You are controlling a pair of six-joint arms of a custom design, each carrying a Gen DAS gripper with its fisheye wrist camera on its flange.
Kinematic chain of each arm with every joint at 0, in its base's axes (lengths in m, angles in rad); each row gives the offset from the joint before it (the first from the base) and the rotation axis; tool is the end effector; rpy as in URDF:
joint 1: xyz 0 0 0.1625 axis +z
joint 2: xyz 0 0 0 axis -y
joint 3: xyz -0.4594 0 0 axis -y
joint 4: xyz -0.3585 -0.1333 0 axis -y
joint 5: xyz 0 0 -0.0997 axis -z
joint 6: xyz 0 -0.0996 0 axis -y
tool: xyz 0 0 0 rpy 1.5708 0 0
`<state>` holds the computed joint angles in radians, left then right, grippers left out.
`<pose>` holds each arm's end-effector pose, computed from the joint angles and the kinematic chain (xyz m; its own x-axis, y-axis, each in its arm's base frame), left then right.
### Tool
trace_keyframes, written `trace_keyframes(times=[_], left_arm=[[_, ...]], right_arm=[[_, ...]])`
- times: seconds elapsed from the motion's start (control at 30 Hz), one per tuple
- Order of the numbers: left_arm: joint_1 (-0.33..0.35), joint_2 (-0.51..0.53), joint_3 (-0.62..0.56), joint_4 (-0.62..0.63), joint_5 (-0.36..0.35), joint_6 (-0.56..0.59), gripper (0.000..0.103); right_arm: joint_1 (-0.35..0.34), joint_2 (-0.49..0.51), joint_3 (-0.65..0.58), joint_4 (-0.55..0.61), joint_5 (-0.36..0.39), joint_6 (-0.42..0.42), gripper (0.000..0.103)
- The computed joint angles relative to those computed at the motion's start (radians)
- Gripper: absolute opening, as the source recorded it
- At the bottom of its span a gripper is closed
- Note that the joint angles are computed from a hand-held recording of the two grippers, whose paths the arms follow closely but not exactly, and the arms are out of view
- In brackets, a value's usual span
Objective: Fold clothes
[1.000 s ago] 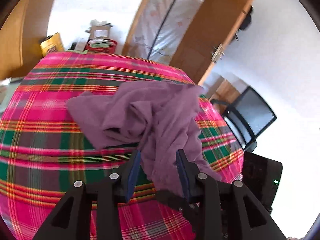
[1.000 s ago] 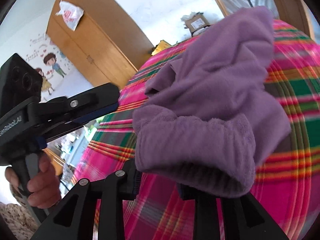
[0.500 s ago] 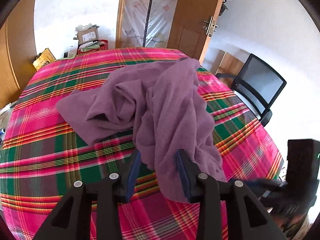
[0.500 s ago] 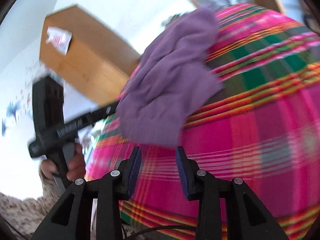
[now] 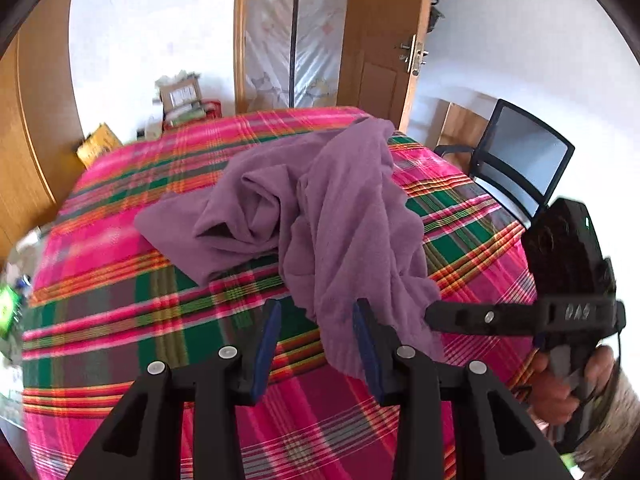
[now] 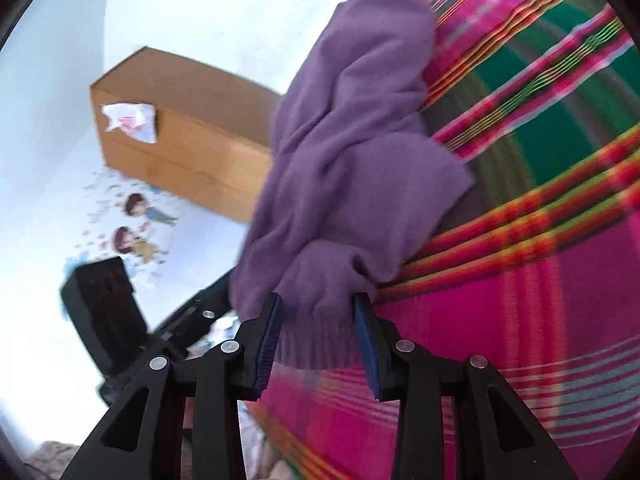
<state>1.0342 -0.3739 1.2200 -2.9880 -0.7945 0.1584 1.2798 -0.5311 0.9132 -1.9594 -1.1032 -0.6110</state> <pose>-0.2281 -0.7807 0.0560 -0.7289 0.1528 -0.6673 0.5520 0.7078 -0.4408 -0.0672 -0.8453 0.1732 -0.8657 -0.3421 -0.3655 -0.2561 0.9299 -0.2639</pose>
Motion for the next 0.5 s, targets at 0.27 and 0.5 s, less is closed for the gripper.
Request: trace_keyframes(times=[0.27,0.5], left_arm=[[-0.03,0.036,0.068,-0.19,0.05,0.189,0.038],[-0.03,0.024,0.1,-0.242,0.002,0.186,0.038]], right_arm=[[-0.007,-0.002,-0.036,0.094,0.096,0.014,0.012],[0.013,0.003,-0.041,0.084,0.139,0.058,0.012]])
